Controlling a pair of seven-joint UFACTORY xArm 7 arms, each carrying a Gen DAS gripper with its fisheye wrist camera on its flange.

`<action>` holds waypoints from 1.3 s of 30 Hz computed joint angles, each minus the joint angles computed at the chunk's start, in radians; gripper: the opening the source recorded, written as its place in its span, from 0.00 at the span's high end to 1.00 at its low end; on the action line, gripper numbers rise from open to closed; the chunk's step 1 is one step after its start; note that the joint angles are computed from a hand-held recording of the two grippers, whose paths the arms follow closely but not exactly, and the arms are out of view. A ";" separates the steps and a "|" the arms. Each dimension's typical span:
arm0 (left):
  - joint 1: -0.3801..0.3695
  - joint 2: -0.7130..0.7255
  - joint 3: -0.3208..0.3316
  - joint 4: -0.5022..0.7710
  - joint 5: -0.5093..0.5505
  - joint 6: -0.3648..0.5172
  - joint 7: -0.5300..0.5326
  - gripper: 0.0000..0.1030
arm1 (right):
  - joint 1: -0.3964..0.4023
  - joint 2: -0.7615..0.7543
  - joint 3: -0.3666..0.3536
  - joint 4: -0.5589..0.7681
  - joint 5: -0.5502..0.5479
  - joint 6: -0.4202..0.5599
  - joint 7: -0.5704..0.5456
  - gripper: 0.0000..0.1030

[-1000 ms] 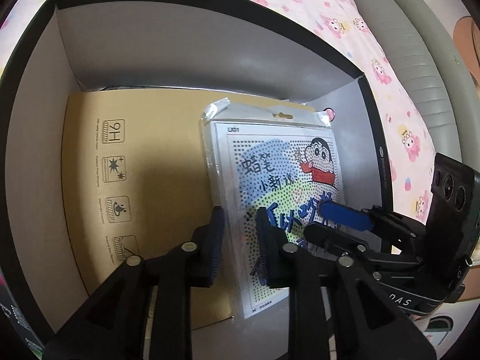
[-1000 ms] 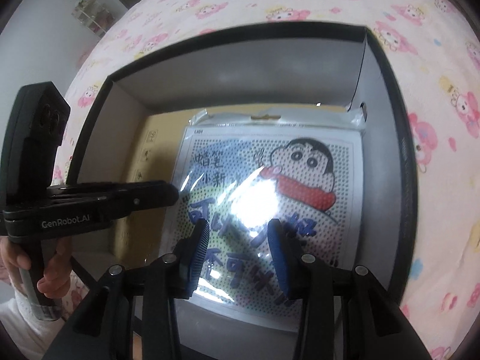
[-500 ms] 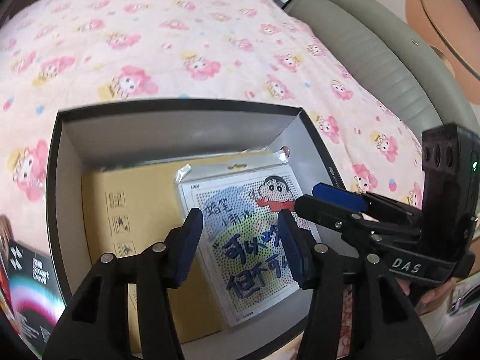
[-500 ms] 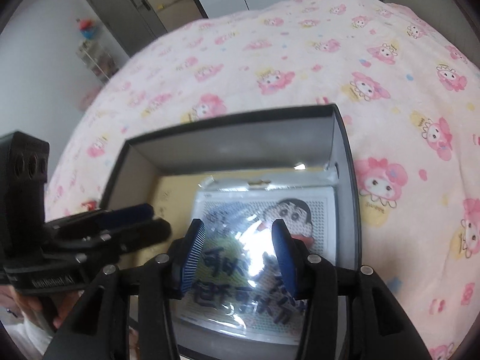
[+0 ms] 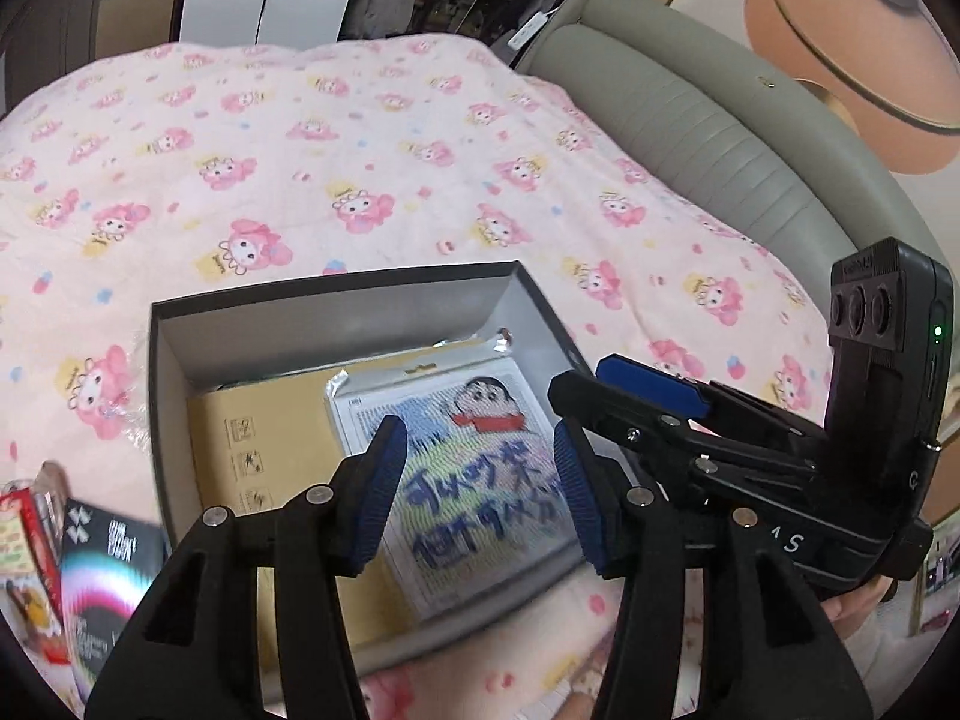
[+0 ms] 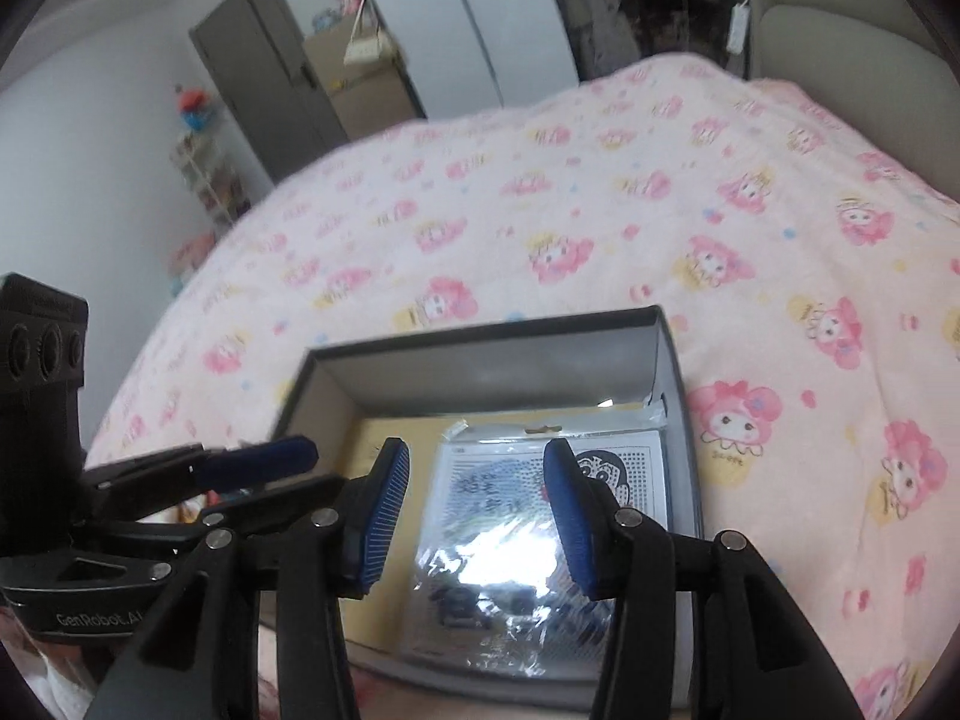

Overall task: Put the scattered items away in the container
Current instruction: 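Withdraw the right gripper from the box toward the black Smart Devil box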

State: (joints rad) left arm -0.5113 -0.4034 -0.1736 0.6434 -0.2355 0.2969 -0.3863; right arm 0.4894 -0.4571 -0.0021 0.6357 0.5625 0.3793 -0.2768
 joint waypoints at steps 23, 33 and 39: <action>-0.014 -0.744 -0.131 -0.245 0.128 0.544 -0.332 0.50 | 0.153 -0.383 0.200 -0.173 -0.209 0.137 0.425 0.59; 0.023 -1.047 -0.052 -0.381 0.092 0.765 -0.335 0.50 | 0.260 -0.188 0.242 -0.088 -0.226 0.099 0.460 0.59; 0.097 -1.208 0.037 -0.475 0.062 0.854 -0.291 0.50 | 0.299 -0.049 0.259 -0.028 -0.215 0.091 0.450 0.59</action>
